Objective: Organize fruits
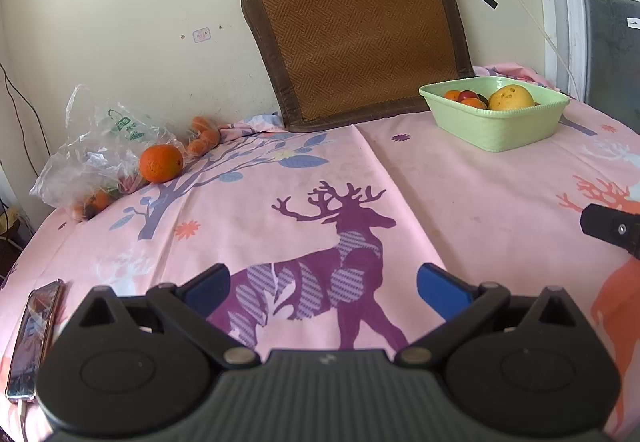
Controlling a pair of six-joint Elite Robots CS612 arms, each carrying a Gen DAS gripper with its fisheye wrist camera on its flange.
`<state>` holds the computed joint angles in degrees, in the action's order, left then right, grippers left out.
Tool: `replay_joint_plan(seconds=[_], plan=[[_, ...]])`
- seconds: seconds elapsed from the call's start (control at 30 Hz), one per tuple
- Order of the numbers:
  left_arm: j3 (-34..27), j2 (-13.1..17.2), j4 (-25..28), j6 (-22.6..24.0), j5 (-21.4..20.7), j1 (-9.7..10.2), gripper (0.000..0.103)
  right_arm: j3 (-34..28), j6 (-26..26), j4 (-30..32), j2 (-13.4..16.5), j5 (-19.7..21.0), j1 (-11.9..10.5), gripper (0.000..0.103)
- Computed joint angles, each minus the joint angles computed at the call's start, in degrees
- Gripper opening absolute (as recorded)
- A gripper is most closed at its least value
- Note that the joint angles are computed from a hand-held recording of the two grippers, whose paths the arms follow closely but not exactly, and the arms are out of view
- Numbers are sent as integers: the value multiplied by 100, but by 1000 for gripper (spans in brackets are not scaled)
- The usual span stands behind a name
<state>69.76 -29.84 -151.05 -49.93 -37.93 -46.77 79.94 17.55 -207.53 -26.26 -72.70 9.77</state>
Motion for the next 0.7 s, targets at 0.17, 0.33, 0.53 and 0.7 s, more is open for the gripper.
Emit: replay_joint_plan(seconds=[0.17, 0.33, 0.53, 0.7], plan=[[0, 0, 13, -3, -8, -1, 103, 2, 1, 3, -1, 4, -1, 76], [-2, 0, 30, -20, -5, -1, 103, 2, -3, 1, -1, 6, -1, 76], [10, -8, 74, -68, -36, 3, 103, 3, -4, 1, -1, 11, -3, 76], [4, -9, 117, -94, -38, 2, 103, 18, 5, 11, -14, -3, 2, 76]])
